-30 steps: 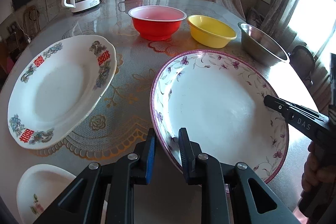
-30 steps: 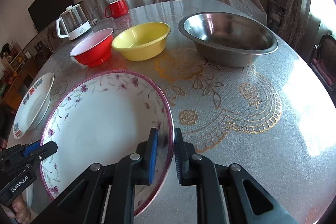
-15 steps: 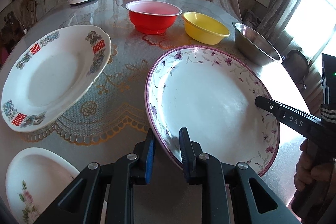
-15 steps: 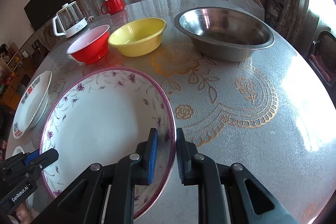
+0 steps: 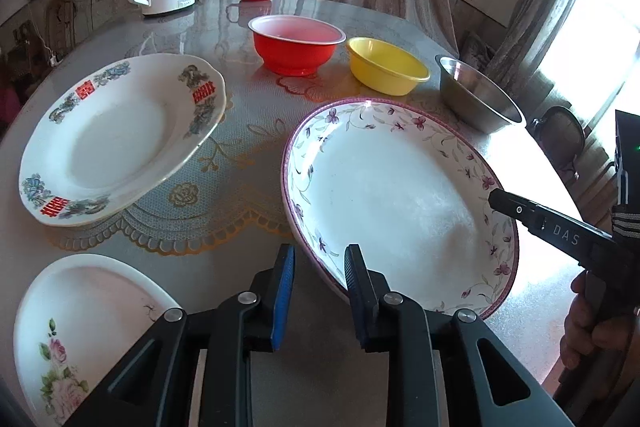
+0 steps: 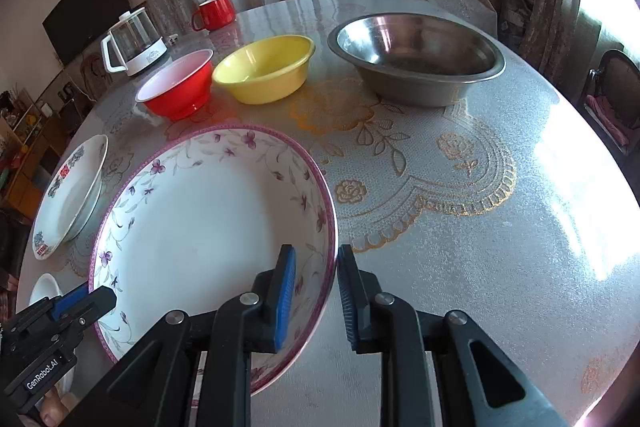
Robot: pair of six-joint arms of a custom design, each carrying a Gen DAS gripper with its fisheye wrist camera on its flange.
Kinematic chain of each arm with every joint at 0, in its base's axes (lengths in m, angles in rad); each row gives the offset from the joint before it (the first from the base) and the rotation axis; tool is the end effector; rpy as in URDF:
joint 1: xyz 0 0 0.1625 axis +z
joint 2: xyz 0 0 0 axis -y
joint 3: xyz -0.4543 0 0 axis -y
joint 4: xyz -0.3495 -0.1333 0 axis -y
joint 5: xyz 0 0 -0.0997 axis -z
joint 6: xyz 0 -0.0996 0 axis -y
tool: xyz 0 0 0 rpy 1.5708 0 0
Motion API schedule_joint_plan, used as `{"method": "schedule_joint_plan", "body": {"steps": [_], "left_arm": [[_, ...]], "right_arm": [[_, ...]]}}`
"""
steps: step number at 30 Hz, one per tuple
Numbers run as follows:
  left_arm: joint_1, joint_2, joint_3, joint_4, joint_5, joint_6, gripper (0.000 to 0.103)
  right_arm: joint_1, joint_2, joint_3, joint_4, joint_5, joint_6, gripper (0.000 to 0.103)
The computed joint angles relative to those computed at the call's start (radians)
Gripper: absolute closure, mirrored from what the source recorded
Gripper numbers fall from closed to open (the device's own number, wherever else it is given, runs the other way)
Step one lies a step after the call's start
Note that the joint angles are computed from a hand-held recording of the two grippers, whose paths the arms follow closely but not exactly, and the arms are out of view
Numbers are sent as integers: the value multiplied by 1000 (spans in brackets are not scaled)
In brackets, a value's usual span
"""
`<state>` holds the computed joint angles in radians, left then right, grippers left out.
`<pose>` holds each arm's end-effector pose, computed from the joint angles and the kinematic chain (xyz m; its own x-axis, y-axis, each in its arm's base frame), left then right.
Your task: Organize plates and bowls
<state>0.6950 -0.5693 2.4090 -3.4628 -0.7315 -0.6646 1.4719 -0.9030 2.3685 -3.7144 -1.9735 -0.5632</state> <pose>-0.1689 -0.4109 0.0092 -0.8333 -0.0102 -0.5527 0.3215 0.8045 -0.4995 0.0491 -0.4603 0.1628 -0.7946 -0.1301 0.5930 -0.4108 0.8344 -0.3675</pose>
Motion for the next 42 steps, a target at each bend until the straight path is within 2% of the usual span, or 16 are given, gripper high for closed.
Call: {"method": "schedule_joint_plan", "body": {"steps": [4,9,17,22,27,35,42], "left_arm": [[-10,-14,30,-32,8,-8,77],[-22,-42,68,-42,34,-42,77],[-34,-102,147,-57,103,-126,77],[-40,-148,198,-43,158,-182,77],[-22,-200,241,-10,199,-243,77],[45,-312,286,19,262,-272,71],[155,-364,257,-37,267,-150,71]], "right_arm": [[21,10,15,-70,-1,-23,75],[46,24,30,-120,30,-56,75],[66,25,43,-7,165,-55,74],[82,30,26,123,253,-38,74],[119,66,-9,214,295,-26,74],[180,150,-93,293,298,-9,69],[202,202,-192,360,273,61,67]]}}
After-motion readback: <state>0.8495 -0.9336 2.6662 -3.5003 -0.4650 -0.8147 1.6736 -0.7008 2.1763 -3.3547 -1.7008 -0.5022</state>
